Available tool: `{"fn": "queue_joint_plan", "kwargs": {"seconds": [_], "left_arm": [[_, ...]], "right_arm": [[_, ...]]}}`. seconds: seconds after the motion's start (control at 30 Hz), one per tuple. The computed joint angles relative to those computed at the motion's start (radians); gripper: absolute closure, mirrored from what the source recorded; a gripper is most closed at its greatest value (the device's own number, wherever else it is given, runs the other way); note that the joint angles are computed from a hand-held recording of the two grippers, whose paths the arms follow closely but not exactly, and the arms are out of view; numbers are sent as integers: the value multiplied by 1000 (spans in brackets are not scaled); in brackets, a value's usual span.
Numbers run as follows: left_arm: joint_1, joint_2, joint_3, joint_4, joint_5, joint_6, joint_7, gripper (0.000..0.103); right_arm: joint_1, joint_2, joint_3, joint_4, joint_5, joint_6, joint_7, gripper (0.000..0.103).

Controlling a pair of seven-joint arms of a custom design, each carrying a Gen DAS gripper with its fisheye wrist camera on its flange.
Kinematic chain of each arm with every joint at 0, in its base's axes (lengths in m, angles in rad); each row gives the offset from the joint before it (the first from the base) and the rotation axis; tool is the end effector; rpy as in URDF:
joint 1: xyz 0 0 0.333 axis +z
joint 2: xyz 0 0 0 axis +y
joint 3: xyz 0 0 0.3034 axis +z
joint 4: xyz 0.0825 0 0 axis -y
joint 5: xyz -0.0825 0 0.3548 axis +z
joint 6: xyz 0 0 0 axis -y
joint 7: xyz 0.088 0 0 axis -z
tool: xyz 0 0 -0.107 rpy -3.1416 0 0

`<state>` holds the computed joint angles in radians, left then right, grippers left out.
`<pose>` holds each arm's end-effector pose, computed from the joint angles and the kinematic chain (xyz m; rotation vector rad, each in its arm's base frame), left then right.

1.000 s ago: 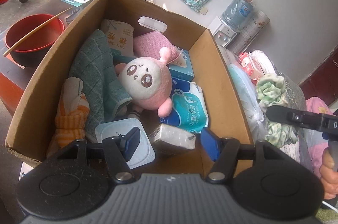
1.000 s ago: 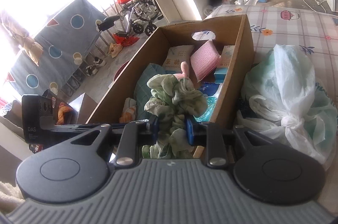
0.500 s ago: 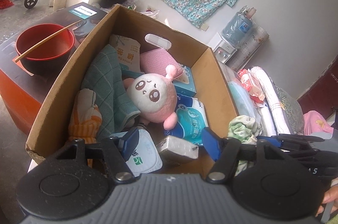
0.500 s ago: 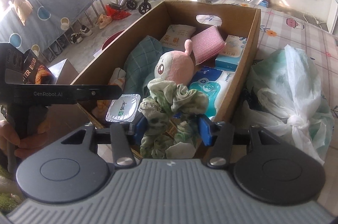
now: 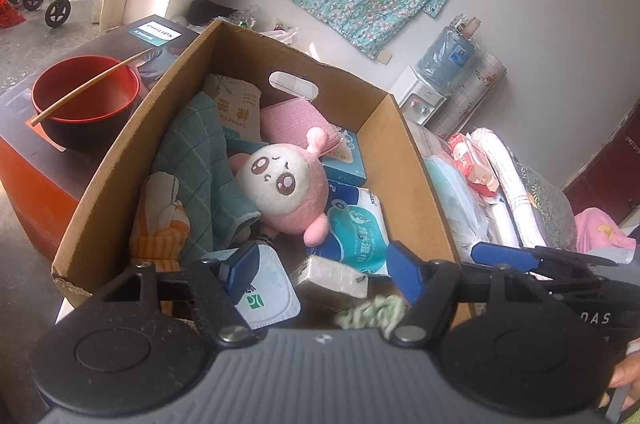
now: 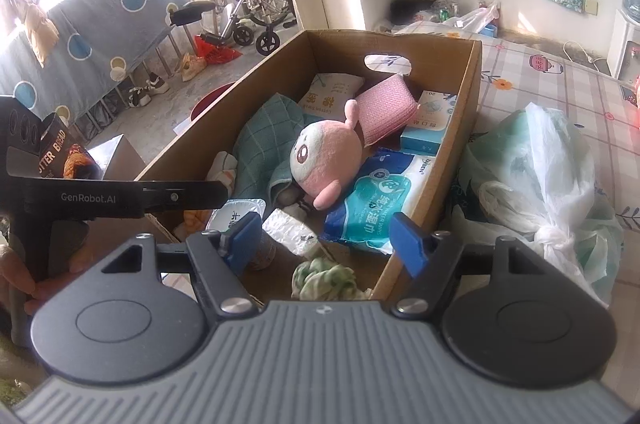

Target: Organize soft objects

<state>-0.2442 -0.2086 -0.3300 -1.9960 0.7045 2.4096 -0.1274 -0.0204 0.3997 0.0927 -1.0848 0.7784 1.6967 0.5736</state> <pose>0.4300 -0.2916 0.6109 -2.2841 1.0364 -1.0303 0.6412 0.0977 0.6376 -2.2225 0.6011 0.0775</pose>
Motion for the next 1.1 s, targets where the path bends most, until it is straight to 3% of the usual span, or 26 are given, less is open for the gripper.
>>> {"fn": "queue_joint_plan", "kwargs": {"seconds": [0.17,0.33,0.47,0.7,0.97,1.1], "left_arm": [[-9,20,-20,40,37,-61,9,24],[-38,54,-36,107,95,-154,49,12],[-72,83,-46,161,149,-238,91,1],[-137,141,-50,261,188,-340,181,0],[-252,247,-55,425,250,-579,259,0],[-288,275,-31,468,219,-642,265,0]], "right_arm": [[-32,-30,-1,-62,79,34,25,32],[-24,-186,-32,-332,178,231,-40,23],[-3,-264,-66,-463,218,326,-50,15],[22,-357,-113,-606,245,422,-68,1],[48,-425,-144,-704,226,506,-72,1],[59,-443,-149,-725,201,530,-66,1]]}}
